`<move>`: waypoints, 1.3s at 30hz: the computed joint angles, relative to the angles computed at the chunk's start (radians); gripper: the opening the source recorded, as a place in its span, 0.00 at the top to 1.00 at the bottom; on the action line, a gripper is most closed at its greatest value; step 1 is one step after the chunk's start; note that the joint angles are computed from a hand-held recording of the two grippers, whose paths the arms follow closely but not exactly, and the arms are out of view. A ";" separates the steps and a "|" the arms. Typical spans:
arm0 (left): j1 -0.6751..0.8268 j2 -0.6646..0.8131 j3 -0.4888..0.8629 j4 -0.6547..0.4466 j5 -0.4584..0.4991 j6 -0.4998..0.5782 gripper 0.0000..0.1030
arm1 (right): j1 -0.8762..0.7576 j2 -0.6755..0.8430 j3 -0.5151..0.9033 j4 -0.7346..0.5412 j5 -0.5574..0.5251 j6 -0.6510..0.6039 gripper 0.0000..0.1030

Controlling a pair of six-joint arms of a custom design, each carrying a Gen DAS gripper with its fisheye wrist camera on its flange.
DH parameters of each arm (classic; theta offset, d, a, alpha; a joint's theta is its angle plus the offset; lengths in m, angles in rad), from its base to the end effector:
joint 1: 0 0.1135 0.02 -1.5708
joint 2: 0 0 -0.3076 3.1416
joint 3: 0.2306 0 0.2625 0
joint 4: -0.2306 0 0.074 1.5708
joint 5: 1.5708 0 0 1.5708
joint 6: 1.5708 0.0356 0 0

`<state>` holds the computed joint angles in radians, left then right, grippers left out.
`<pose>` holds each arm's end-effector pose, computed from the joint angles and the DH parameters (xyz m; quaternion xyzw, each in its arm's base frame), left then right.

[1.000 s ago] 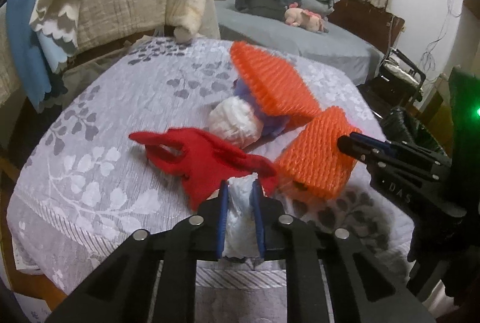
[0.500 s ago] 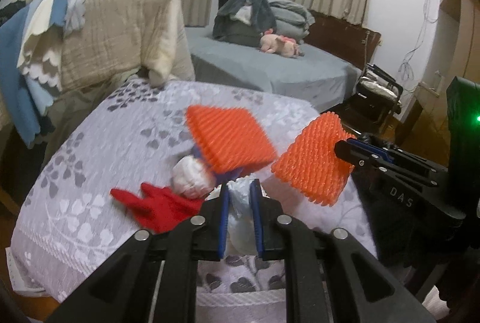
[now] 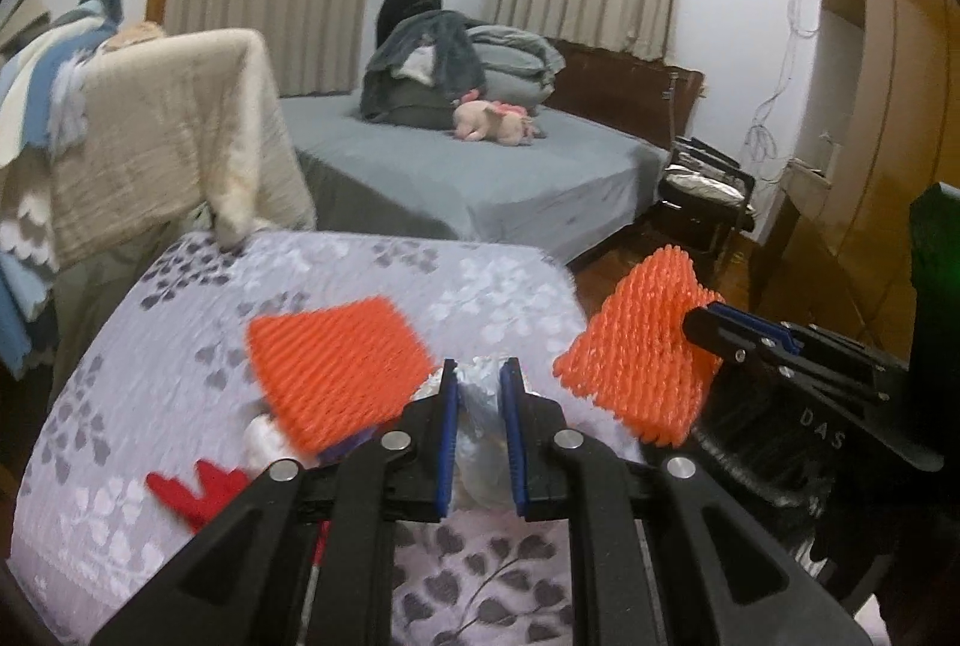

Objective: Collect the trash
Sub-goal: 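Carry the tissue and orange mesh over the bin and open both tools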

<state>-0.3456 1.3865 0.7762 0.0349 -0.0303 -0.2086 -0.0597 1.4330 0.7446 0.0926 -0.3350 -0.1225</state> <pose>0.2820 -0.1004 0.2590 0.0529 0.8770 -0.1178 0.4628 0.3025 -0.0064 0.2418 -0.1054 0.8683 0.1047 0.4733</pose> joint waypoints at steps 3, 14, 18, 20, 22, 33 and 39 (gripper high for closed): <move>-0.045 0.035 0.037 0.014 -0.013 0.003 0.86 | -0.043 -0.019 -0.006 -0.006 -0.013 -0.009 0.85; -0.204 0.193 0.193 0.053 -0.035 0.000 0.86 | -0.327 -0.031 0.006 -0.026 -0.107 -0.072 0.85; -0.257 0.258 0.258 0.060 -0.031 0.001 0.86 | -0.423 -0.005 0.014 -0.022 -0.130 -0.104 0.85; -0.281 0.296 0.296 0.059 -0.024 -0.001 0.86 | -0.458 0.009 0.016 -0.017 -0.133 -0.115 0.85; -0.303 0.334 0.333 0.057 -0.021 0.004 0.86 | -0.495 0.034 0.020 -0.008 -0.134 -0.127 0.85; -0.381 0.533 0.531 0.010 0.003 0.023 0.86 | -0.592 0.165 0.037 0.043 -0.106 -0.163 0.85; -0.399 0.605 0.598 -0.015 0.005 0.037 0.86 | -0.606 0.224 0.044 0.061 -0.087 -0.172 0.85</move>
